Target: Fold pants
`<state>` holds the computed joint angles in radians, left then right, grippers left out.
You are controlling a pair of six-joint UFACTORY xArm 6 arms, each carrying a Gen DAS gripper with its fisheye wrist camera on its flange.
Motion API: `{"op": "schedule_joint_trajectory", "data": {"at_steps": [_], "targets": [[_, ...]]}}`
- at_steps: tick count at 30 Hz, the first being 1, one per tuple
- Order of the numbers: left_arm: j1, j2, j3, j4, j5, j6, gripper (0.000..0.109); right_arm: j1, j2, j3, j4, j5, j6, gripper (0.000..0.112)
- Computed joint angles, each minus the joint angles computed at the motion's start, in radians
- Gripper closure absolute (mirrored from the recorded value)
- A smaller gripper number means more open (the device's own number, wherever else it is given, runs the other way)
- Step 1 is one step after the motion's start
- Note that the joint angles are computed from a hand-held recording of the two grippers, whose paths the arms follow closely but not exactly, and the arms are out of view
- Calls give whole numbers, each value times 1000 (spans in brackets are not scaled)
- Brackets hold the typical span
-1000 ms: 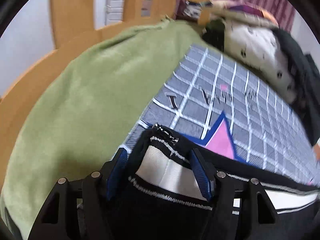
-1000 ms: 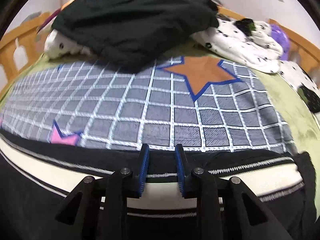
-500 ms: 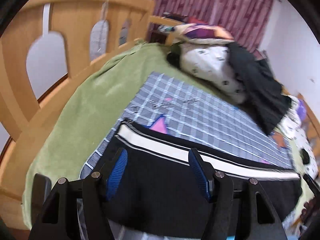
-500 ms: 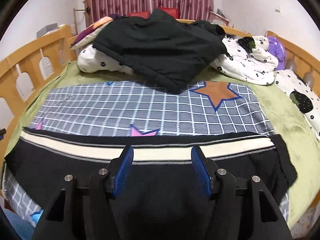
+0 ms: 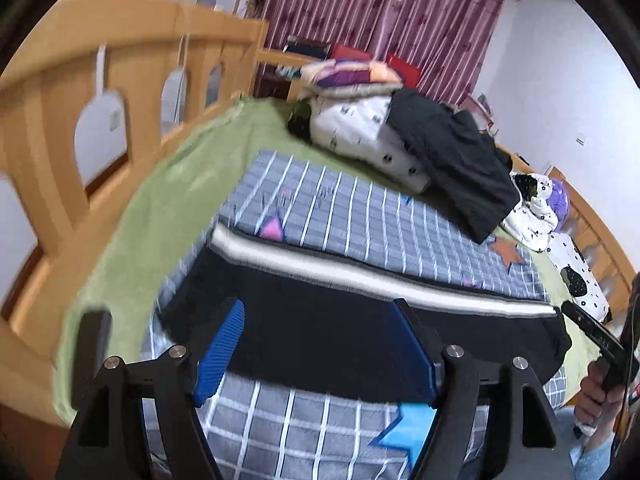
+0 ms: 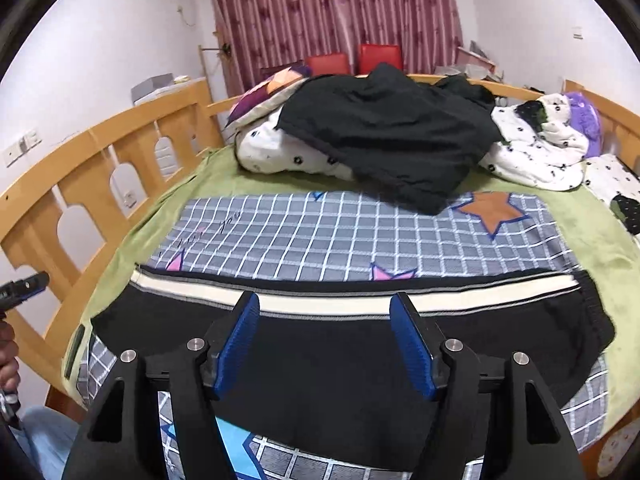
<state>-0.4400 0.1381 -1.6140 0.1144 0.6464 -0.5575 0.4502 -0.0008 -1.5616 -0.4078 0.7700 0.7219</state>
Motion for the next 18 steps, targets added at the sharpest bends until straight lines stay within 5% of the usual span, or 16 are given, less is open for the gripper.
{"op": "schedule_joint_trajectory", "data": {"at_steps": [5, 9, 12, 18], "targets": [[30, -40, 293, -137, -195, 0, 38, -10, 12, 30, 22, 42, -29, 46], [71, -7, 401, -278, -303, 8, 44, -47, -12, 74, 26, 16, 10, 46], [95, 24, 417, -459, -408, 145, 47, -67, -34, 105, 22, 19, 16, 46], [146, 161, 235, -279, -342, -30, 47, -83, -61, 149, -56, 112, 3, 46]]}}
